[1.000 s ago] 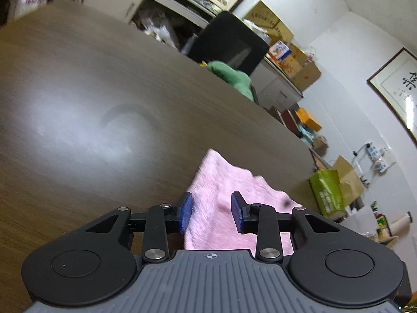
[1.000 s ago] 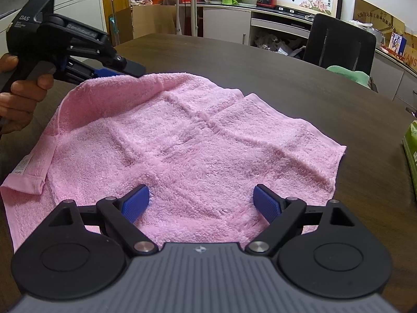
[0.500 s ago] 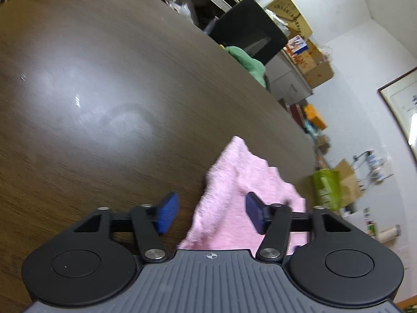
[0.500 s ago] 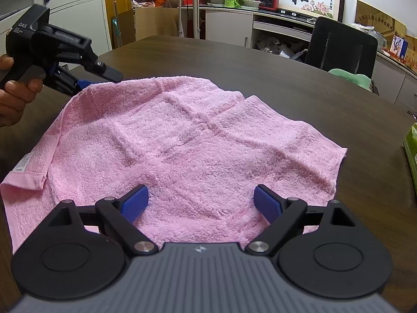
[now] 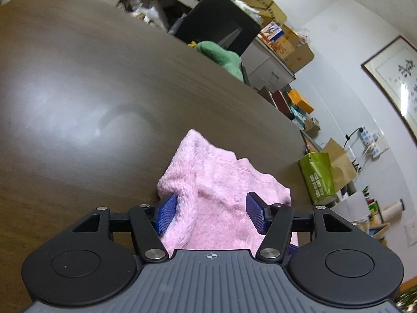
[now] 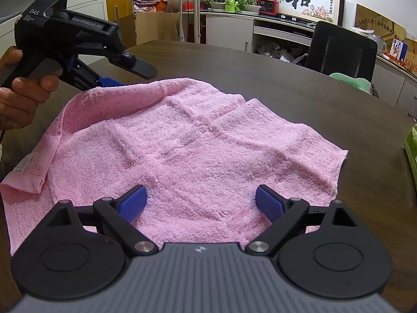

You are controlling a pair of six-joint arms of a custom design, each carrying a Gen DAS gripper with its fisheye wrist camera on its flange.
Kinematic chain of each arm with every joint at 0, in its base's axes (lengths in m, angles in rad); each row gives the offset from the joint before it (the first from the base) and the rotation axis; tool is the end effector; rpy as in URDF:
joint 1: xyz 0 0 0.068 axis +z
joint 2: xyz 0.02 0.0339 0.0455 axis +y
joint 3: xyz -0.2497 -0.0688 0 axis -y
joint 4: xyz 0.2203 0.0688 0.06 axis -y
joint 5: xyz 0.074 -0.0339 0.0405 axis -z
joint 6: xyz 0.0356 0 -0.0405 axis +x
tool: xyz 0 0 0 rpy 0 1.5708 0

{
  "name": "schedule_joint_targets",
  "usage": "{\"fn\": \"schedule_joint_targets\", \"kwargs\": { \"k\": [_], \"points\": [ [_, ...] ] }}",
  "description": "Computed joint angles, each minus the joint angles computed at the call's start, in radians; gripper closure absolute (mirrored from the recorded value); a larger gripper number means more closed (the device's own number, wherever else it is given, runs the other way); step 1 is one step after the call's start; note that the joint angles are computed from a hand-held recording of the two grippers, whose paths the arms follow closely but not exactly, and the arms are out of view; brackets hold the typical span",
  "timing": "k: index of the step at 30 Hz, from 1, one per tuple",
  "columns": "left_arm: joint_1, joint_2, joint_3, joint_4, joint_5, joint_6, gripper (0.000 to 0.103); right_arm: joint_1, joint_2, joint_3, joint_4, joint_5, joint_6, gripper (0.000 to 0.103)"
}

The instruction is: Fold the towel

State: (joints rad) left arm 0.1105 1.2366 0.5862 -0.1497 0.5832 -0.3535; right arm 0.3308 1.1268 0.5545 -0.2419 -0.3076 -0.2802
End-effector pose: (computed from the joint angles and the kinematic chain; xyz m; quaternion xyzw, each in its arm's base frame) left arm 0.2228 0.0050 0.1893 -0.0989 0.8886 -0.3081 0.3251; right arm 0.1899 0.0766 0.1916 -0.3302 0.8588 0.1515 0.3613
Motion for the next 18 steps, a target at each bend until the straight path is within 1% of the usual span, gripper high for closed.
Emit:
{"fn": "schedule_joint_targets", "kwargs": {
  "k": [3,6,9,11,13,14,16,17,18],
  "points": [
    [-0.025,-0.025,-0.025,0.062,-0.075,-0.028,0.042,0.01,-0.007,-0.01,0.012,0.009,0.012,0.009],
    [-0.02,-0.027,-0.06,0.151,-0.087,-0.072,0.042,0.019,-0.014,-0.016,0.016,0.018,0.021,0.009],
    [-0.011,-0.036,-0.079,0.186,-0.091,-0.077,0.042,0.024,-0.017,-0.02,0.02,0.023,0.026,0.009],
    [0.0,-0.048,-0.088,0.2,-0.071,-0.081,0.042,0.03,-0.021,-0.027,0.025,0.027,0.031,0.009],
    [0.007,-0.073,-0.08,0.171,-0.066,-0.061,0.039,0.034,-0.024,-0.031,0.029,0.029,0.035,0.009],
    [-0.001,-0.076,-0.067,0.146,-0.093,-0.051,0.039,0.035,-0.023,-0.032,0.031,0.029,0.036,0.009],
    [-0.035,-0.096,-0.012,0.025,-0.23,0.0,0.038,0.038,-0.027,-0.033,0.031,0.032,0.039,0.009],
    [-0.047,-0.101,0.006,-0.013,-0.283,0.014,0.038,0.039,-0.028,-0.034,0.031,0.033,0.04,0.009],
    [-0.048,-0.103,0.01,-0.021,-0.309,0.016,0.038,0.038,-0.027,-0.034,0.031,0.032,0.039,0.009]
  ]
}}
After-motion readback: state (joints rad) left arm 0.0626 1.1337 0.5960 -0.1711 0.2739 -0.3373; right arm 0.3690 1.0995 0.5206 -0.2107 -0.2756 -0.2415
